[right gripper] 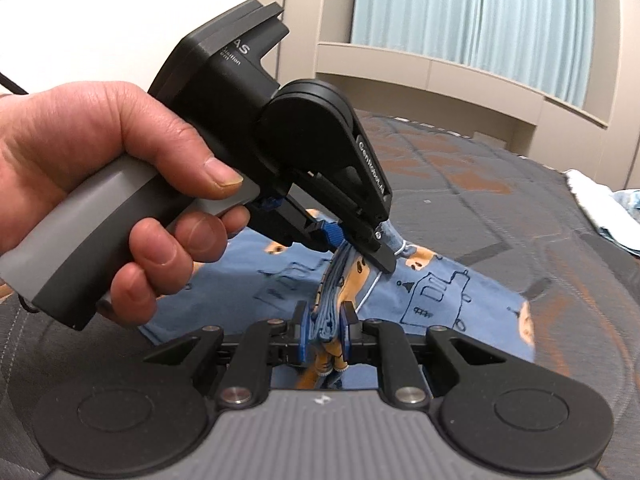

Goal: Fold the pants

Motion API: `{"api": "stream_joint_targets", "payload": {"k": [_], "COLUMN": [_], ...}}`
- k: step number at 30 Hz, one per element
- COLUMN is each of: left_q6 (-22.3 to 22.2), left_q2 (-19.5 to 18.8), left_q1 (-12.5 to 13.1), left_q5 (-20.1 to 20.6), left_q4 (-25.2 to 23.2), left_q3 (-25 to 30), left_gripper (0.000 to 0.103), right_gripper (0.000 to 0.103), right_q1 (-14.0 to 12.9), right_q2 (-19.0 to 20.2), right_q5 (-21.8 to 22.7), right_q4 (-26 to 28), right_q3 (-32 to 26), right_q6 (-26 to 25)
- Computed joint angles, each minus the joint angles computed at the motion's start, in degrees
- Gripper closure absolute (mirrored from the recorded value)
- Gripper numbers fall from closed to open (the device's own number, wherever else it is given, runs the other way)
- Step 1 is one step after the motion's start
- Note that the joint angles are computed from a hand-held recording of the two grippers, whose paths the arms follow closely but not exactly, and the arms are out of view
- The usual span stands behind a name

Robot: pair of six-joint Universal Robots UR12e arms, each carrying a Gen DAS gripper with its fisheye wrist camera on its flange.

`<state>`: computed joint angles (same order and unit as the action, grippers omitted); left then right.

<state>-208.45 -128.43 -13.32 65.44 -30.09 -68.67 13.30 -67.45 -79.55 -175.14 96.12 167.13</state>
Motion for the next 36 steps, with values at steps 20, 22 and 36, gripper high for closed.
{"api": "stream_joint_targets", "payload": {"k": [20, 22, 36], "left_q6": [6.9, 6.3, 11.9], "left_q2": [0.2, 0.5, 3.6], "left_q1": [1.0, 1.2, -0.7], "left_q5": [1.5, 0.9, 3.0], "left_q4": [-5.3, -4.8, 2.1], "left_q3": [0.2, -0.2, -6.4], "left_gripper": [0.086, 0.085, 0.087], "right_gripper": [0.081, 0.068, 0.057], "right_q1": [-1.4, -2.2, -9.4], "right_q2": [4.7, 4.2, 2.4], "right_q5": [11.1, 13.5, 18.0], "right_q4": [4.2, 3.9, 10.3], "right_q3": [-5.4, -4.6, -2.4], "right_q6": [12.1, 11.5, 8.3]}}
